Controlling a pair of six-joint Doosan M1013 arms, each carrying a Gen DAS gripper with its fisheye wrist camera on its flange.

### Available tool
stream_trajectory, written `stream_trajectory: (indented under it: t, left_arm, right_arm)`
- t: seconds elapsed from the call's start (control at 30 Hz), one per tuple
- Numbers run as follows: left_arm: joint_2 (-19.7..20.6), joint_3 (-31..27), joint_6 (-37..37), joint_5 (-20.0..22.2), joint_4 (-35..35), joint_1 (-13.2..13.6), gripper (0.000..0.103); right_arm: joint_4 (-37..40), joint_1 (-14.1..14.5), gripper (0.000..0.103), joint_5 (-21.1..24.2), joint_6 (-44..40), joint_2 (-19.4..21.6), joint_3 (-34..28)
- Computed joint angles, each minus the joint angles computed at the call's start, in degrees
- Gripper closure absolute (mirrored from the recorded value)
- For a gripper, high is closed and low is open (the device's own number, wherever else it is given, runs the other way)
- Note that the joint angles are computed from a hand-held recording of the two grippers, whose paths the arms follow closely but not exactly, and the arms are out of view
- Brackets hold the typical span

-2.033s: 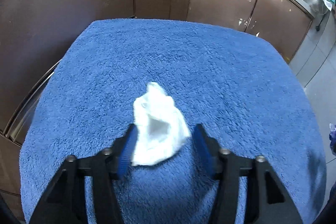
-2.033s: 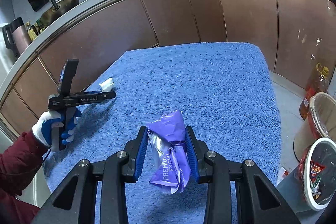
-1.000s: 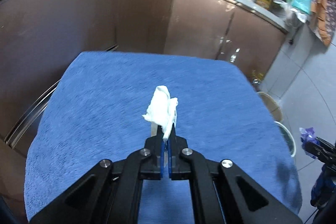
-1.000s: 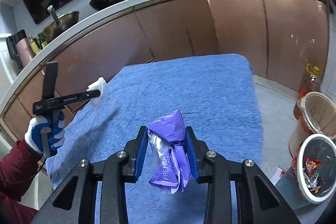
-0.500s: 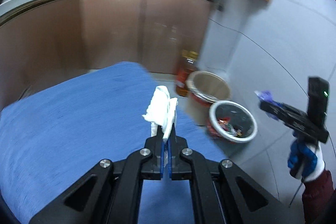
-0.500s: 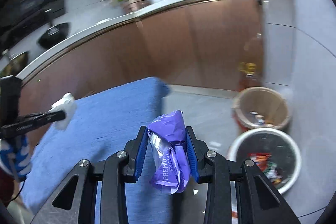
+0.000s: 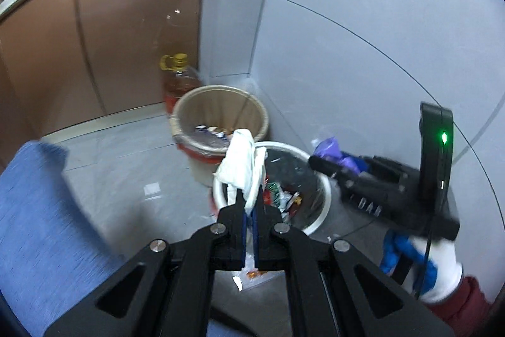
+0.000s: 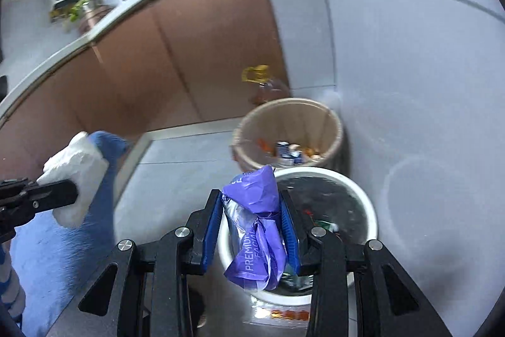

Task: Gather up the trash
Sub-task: 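Carry the tissue and purple wrapper over the white bin with both tools, then open both tools to drop the tissue and purple wrapper into the white bin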

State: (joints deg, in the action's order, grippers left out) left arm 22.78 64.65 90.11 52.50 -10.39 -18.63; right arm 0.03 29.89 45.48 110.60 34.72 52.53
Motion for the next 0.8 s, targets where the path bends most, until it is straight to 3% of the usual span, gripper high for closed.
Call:
stream_trajectory:
  t: [0.23,0.33,0.77,0.8]
  left_arm:
    - [8.2,-10.6,-2.3,5.4,-4.9,-0.4,0.099]
    - [10.7,-14.0,-2.5,7.8,-6.8,-0.4,0.099]
    - [12.6,-15.4,-3.7,10.4,-11.3,0.4,0.097]
    - [12.7,-15.5,-4.0,10.5,-11.4,0.4,0.091]
  right_arm:
    - [-6.7,-0.2,0.068,2.7,4.6,1.5,-1.2]
    - [-8.8,-0.2,0.061,3.3,6.7,1.5,-0.8]
    - [-12.4,0.4,0.051,3.0,11.4,0.2,1.5]
    - [-12.6,0.5,0.05,3.0,11.5,0.0,1.7]
